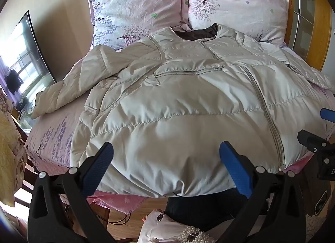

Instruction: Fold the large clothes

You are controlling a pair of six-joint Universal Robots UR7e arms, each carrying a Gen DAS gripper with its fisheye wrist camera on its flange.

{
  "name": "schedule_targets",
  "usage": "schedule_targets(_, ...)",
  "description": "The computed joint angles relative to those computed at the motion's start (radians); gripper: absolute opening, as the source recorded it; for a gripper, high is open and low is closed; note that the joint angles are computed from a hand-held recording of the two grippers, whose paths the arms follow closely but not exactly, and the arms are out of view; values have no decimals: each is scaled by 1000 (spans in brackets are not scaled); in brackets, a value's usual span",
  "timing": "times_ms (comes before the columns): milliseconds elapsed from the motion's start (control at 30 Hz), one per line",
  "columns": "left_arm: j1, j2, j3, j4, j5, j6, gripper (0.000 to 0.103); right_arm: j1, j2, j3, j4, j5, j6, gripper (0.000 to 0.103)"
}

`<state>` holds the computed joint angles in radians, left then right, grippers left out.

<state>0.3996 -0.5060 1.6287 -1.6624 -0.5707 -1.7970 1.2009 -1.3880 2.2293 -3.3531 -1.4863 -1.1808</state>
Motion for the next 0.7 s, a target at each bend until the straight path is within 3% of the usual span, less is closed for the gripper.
schedule_targets(700,0,-1,3,-10,-3,6,101,0,-1,-5,12,0,4,102)
